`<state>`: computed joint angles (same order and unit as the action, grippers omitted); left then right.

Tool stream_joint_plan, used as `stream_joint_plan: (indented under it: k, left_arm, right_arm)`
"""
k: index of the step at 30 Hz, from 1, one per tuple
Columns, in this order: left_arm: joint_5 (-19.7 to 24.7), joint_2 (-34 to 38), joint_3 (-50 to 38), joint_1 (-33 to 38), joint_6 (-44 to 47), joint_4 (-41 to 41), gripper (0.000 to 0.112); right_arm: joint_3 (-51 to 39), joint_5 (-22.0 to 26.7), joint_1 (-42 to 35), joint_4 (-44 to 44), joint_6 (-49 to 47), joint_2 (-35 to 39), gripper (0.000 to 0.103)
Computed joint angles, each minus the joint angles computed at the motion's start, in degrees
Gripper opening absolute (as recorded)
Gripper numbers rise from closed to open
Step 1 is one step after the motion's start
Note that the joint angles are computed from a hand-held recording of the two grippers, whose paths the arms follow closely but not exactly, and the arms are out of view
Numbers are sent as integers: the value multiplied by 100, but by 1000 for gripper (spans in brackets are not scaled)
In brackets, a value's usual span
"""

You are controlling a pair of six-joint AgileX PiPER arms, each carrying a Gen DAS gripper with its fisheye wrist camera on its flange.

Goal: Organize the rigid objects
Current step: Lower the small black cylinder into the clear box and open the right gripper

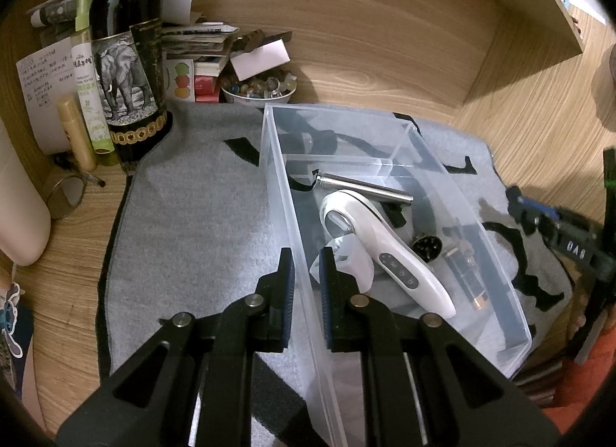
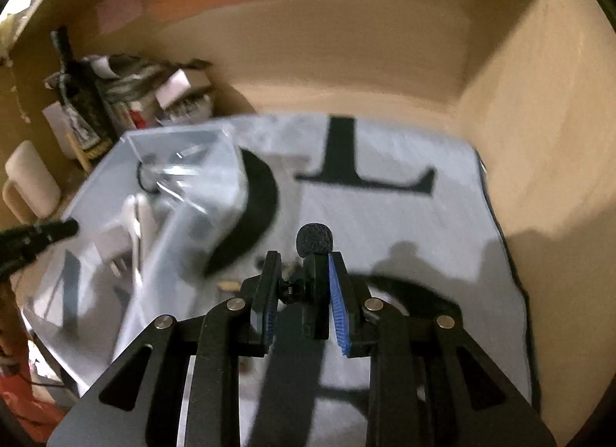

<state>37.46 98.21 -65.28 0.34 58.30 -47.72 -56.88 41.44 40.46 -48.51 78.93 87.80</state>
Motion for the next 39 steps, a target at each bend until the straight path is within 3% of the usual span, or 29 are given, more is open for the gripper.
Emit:
stream_joint_plan:
  k: [14,28,36,39]
  left_arm:
    - [43,2,-5,48,54,-22,12]
    - [59,9,-9,62,76,-40,12]
    - [133,0,0,152,166,-75,12]
    - [131,-1,1,155,176,-73,12]
  right_arm:
    - [-1364,-586,9,-223,-1001,743,22]
    - [-2091,-927,-206,1113,-2450,1541,22]
    - [-2343,-811,-175,1631,-2969,1788,22]
    - [-2353,-775,-149,1606,-2918,1786,27]
